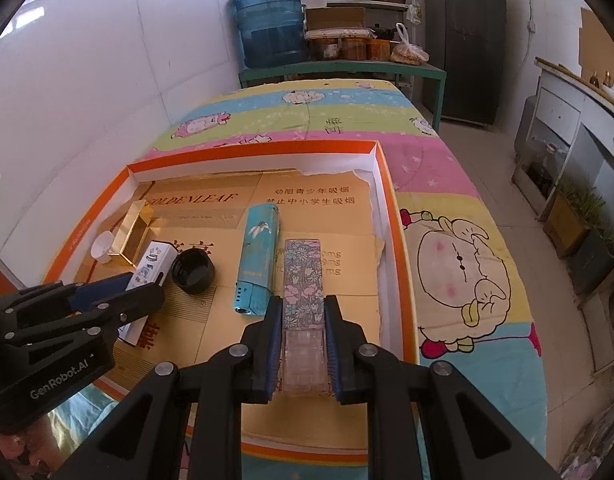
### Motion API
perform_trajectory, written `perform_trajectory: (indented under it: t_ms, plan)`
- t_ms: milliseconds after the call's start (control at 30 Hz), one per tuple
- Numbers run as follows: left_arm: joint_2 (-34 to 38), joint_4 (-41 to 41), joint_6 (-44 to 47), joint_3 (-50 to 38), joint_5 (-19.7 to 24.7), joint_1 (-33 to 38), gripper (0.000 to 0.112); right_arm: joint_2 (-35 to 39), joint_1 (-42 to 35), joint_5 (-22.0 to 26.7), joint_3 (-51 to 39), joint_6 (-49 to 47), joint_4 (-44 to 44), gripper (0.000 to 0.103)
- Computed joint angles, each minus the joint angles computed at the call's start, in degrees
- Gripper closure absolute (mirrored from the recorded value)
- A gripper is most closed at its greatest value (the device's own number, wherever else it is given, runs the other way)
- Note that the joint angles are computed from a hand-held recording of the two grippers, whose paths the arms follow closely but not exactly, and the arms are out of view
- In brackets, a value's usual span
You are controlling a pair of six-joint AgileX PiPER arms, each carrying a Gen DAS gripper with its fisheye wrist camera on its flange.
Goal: Organize rigid objects
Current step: 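Open both tools to release the Hello Kitty box and clear tube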
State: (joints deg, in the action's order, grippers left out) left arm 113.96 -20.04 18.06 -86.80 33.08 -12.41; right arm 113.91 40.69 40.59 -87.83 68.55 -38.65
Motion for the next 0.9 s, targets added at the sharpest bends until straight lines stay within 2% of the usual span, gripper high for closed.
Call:
perform_trajectory:
  t_ms: [233,433,567,900]
  plan:
    - [-0.3,-4.0,3.0,0.4,0.6,1.2,0.085,1.7,0.8,3.6,-2.5,-1.4,-0.6,0.083]
    - [-0.8,-4.7,3.3,1.0,0.4,1.5,0.079,1.6,1.5,4.4,-2.5,-0.7,-2.1,0.082]
    - [-1.4,-5.5,3.8,1.6,0.1,1.8,0.079,1.2,1.9,4.4,-2.4,-0.6,-2.6,0.077]
    - [-5.0,-7.3,5.4,4.5,-0.7,2.4,0.079,-1.5,2.5,4.2,-0.7,1.0,-3.1,0.077]
